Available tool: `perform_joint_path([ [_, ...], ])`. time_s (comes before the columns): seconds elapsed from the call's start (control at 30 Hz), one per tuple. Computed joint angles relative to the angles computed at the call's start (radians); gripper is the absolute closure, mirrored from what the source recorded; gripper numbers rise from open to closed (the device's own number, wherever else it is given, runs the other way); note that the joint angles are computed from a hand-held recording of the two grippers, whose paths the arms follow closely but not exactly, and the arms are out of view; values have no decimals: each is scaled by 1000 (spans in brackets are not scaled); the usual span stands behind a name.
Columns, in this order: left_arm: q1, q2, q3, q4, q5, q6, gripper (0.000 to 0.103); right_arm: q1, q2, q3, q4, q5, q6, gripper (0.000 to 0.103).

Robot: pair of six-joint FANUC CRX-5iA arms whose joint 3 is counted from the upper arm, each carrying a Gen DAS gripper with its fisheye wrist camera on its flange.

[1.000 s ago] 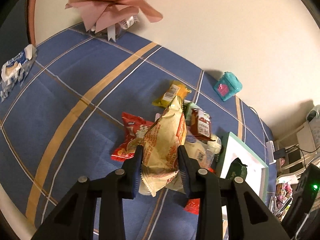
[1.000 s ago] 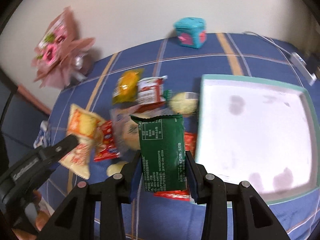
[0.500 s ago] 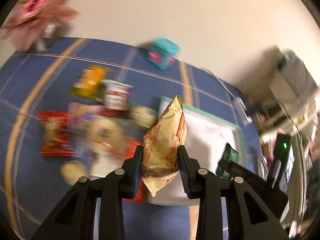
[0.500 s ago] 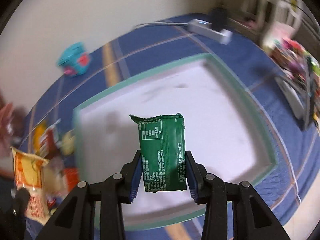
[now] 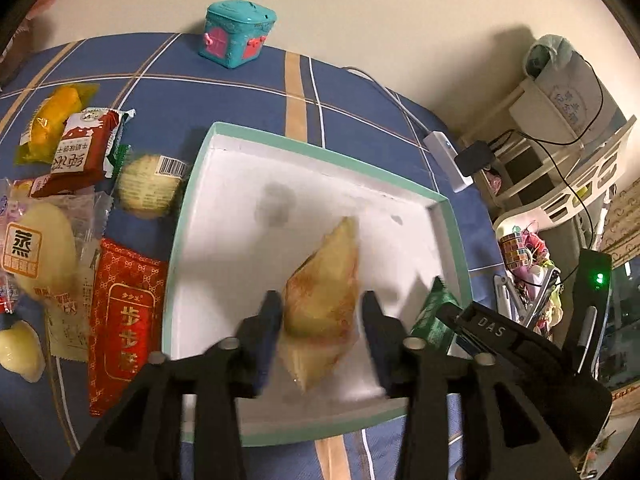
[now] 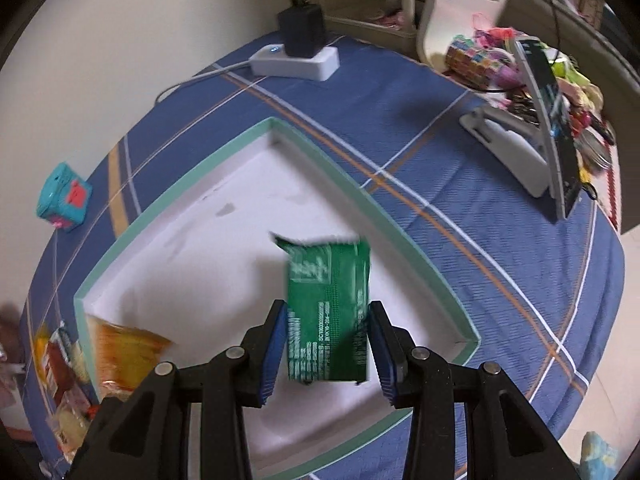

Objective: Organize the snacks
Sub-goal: 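Carry both packets into the white tray and open both tools, then move the left tool to the pudding cup and close on it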

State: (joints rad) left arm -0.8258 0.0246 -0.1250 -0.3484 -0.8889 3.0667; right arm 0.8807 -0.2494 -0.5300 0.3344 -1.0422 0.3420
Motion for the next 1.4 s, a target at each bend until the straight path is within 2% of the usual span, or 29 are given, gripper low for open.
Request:
perform_joint_path([
  [0.03,1,0,1,2,-10,1,41,-1,1,2,2,-5,0,59],
  [0.2,0,-27,8,-4,-81,23,37,14,10,11,12,-12,16,52],
  [0.3,-11,-38,41,-16,-200,27,28,41,4,10,27,-20,21,52],
  [0.4,-36,-21,108,-52,-443,44,25,103,-18,2,70,-24,22,52],
  [0.43,-44,-28,110,-67,-499,64,25,120,-24,2,74,-19,29,52],
  [0.53,-48,-80,72,-86,-613,151,25,187,-42,12,55,3,79,47],
  [0.67,-42,-154,1,-82,-735,267,23,287,-32,27,46,15,132,47],
  [0.7,-38,-165,-13,-75,-757,284,21,312,-28,32,39,19,147,47],
  [0.77,-28,-192,-48,-57,-800,318,11,364,-12,50,14,32,189,45],
  [0.9,-33,-200,-74,-42,-856,375,1,420,17,81,-52,62,271,26],
  [0.97,-44,-204,-80,-52,-866,398,0,427,24,89,-85,80,310,10],
  [1.03,-53,-208,-84,-66,-862,416,0,441,42,97,-87,80,315,0],
  [1.13,-66,-217,-95,-83,-851,435,0,456,69,106,-68,70,309,0],
  [1.2,-65,-223,-101,-79,-828,431,0,440,84,126,-114,70,337,0],
  [1.4,9,-244,-162,3,-666,302,0,422,114,143,-127,31,341,0],
])
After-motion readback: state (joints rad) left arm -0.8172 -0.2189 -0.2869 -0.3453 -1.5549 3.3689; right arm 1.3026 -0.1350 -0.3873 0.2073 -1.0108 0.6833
